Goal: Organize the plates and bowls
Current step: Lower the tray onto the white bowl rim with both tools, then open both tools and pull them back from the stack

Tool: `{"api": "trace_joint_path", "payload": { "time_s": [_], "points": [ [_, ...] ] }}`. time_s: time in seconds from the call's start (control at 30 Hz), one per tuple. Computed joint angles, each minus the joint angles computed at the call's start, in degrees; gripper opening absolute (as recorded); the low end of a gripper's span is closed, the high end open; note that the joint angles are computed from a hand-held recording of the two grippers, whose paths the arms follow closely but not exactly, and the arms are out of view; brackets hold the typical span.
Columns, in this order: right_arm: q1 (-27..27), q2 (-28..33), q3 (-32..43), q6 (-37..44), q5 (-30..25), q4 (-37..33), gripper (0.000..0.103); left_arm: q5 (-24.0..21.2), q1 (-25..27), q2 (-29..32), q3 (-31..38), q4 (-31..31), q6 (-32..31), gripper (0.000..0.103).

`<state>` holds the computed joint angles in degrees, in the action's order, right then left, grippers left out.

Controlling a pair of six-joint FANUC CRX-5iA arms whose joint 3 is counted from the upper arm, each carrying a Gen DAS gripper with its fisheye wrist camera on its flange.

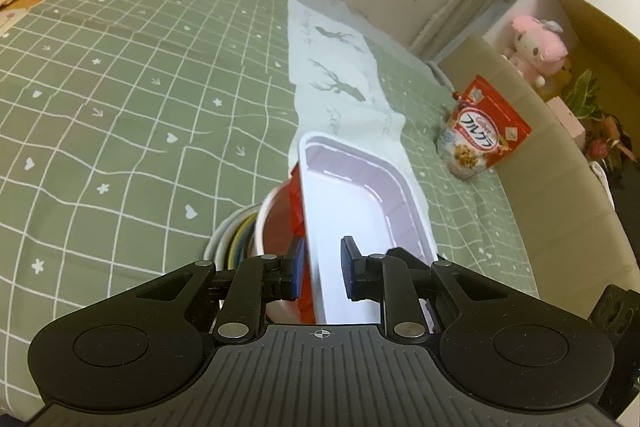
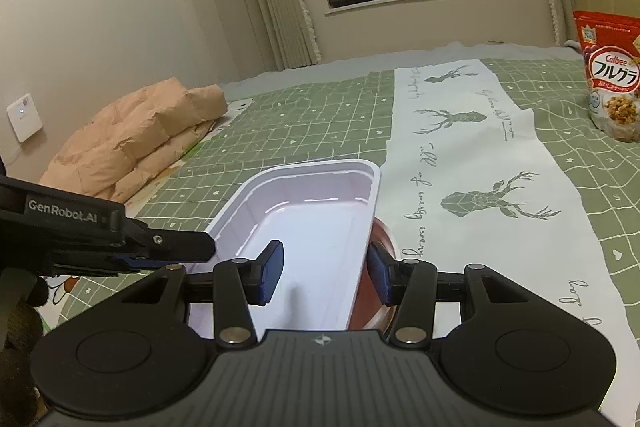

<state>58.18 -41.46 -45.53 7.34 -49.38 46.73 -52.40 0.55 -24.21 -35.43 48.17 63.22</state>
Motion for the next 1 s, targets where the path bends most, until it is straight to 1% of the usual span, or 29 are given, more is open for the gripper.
{"api": "trace_joint_path", "payload": {
  "time_s": [0.13, 0.2, 0.53, 0.63, 0.73, 0.83, 0.9, 0.93, 0.97, 1.0],
  "points": [
    [0.3, 0.4, 0.0, -0.3, -0.5, 0.8, 0.048, 0.5, -0.6, 0.1, 0.1, -0.5, 0.3, 0.022],
    [-0.1, 0.4, 0.2, 0.2, -0.1, 0.0, 0.048, 0.5, -0.6, 0.1, 0.1, -0.4, 0.5, 0.022],
    [0.2, 0.9, 0.1, 0.0, 0.1, -0.1, 0.048, 1.0, -0.7, 0.0, 0.2, -1.1, 1.3, 0.022],
    [1.0, 0.6, -0.5, -2.2, -1.5, 2.1, 0.048, 2.0, -0.4, -1.4, -0.6, -1.0, 1.8, 0.022],
    [4.1, -1.0, -1.4, -5.6, -5.6, 6.2, 0.048, 3.9, -0.1, -4.6, -2.3, -0.4, 0.9, 0.022],
    [9.4, -3.3, -2.1, -8.9, -12.1, 10.3, 0.056, 8.4, -1.1, -10.4, -4.9, -2.4, 0.5, 0.022],
    [15.0, -4.8, -2.4, -11.2, -18.4, 12.9, 0.065, 13.2, -2.9, -16.2, -7.3, -6.2, 1.2, 0.022],
    [17.1, -5.4, -2.4, -11.9, -20.8, 13.7, 0.067, 15.5, -4.1, -19.4, -8.1, -10.2, 2.9, 0.022],
    [20.6, -6.2, -2.6, -13.2, -24.3, 14.5, 0.072, 16.4, -5.2, -22.1, -8.4, -14.6, 4.9, 0.022],
    [24.6, -7.0, -2.8, -14.7, -28.3, 15.0, 0.075, 16.2, -6.1, -24.2, -8.6, -17.6, 6.4, 0.021]
  ]
}}
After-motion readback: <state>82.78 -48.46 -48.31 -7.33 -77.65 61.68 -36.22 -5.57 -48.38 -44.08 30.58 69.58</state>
